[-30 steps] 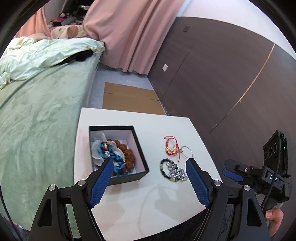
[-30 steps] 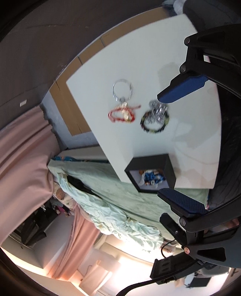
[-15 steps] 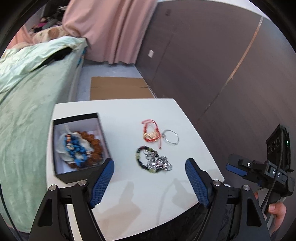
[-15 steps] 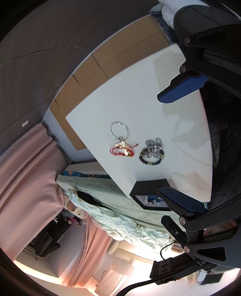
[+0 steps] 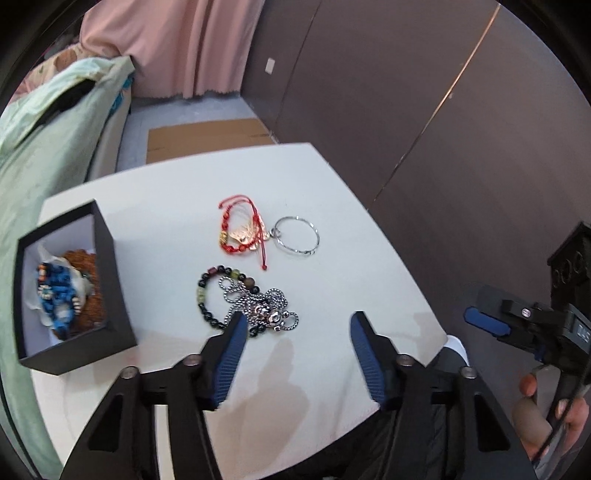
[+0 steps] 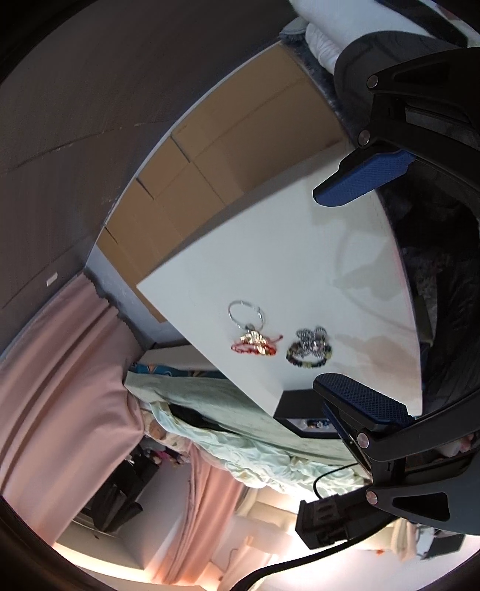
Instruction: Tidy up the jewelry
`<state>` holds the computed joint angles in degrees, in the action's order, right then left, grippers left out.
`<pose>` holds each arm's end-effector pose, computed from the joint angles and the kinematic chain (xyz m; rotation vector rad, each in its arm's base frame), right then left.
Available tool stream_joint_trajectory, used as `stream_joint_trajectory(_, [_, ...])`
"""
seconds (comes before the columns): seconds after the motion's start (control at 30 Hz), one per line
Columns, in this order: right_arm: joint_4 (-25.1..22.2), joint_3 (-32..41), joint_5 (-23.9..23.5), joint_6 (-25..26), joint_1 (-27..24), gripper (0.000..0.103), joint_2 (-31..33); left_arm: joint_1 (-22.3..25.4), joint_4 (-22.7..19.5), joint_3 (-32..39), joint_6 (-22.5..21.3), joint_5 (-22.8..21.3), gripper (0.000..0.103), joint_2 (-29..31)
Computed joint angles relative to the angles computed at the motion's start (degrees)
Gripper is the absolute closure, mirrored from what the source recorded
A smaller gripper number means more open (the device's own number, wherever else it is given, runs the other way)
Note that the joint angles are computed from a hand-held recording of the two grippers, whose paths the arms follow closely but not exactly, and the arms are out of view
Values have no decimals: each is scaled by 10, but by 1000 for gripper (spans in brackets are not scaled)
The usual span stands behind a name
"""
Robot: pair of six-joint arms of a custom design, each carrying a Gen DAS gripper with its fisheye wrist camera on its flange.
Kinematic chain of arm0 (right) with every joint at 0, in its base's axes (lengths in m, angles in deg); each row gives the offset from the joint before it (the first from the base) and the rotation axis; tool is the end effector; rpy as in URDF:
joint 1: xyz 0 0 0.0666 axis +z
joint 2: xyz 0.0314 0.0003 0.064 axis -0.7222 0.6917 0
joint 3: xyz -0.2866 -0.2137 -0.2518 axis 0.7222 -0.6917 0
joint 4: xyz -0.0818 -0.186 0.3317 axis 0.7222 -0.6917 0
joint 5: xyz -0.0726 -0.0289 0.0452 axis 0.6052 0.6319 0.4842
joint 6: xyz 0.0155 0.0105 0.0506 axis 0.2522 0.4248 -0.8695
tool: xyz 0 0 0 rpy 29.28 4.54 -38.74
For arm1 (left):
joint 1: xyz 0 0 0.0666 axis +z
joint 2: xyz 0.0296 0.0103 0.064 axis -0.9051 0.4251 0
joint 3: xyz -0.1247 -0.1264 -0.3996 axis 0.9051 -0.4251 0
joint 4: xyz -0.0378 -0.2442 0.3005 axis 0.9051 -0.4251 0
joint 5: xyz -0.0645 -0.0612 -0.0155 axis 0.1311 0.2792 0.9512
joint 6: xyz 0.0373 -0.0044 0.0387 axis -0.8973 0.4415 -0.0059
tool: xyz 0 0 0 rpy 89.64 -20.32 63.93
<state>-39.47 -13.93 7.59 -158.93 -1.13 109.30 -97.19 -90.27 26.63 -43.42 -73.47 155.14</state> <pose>0.2613 0.2495 0.4493 0.6686 2.3307 0.7212 0.3730 -0.2481 0.4713 0.6508 2.5447 -0.6057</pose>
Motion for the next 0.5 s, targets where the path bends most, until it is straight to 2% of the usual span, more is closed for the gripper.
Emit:
stream_joint_trajectory(0.2, [-2, -17, -8, -13, -11, 10, -11, -14, -11, 13, 3, -23, 48, 35])
stream_joint_trajectory(0.43, [-1, -22, -20, -19, -20, 10, -11, -26, -23, 13, 0, -82, 48, 59])
stream_joint_trajectory(0.5, [0, -19, -21, -20, -19, 10, -6, -25, -14, 5, -1, -89, 49, 57])
